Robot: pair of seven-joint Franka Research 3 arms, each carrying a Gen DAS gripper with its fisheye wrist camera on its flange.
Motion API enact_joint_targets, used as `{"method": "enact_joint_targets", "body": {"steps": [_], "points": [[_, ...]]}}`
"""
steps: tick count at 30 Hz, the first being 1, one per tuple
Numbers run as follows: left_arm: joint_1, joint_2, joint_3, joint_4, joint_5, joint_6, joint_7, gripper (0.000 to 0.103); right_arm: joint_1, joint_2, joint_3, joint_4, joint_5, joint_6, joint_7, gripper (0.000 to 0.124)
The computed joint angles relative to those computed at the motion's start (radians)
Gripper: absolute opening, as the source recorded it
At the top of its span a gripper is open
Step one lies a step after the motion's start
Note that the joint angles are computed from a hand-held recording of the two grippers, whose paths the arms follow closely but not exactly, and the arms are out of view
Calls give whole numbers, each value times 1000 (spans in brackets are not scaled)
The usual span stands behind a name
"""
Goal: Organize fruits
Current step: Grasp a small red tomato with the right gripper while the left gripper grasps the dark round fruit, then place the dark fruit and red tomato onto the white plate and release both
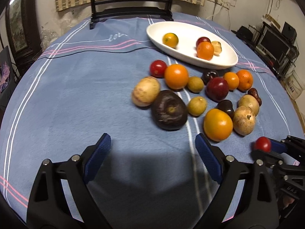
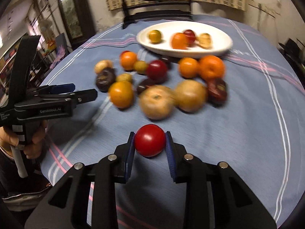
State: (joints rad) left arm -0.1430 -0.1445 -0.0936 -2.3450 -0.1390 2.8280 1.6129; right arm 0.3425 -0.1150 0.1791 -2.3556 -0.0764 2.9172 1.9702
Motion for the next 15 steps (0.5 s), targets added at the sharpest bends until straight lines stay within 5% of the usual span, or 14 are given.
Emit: {"method": "enact_joint_targets", "body": {"steps": [7, 10, 15], "points": [[29, 72, -46, 78, 158, -45, -147, 78, -4, -45, -12, -59, 75, 43, -45, 31], [37, 92, -54, 102, 227, -48, -203, 64, -3, -50, -10, -66, 103, 53, -70, 31], [32, 106, -54, 119, 187, -37, -160, 46, -16, -48, -2, -67, 110, 56, -72, 31]]}}
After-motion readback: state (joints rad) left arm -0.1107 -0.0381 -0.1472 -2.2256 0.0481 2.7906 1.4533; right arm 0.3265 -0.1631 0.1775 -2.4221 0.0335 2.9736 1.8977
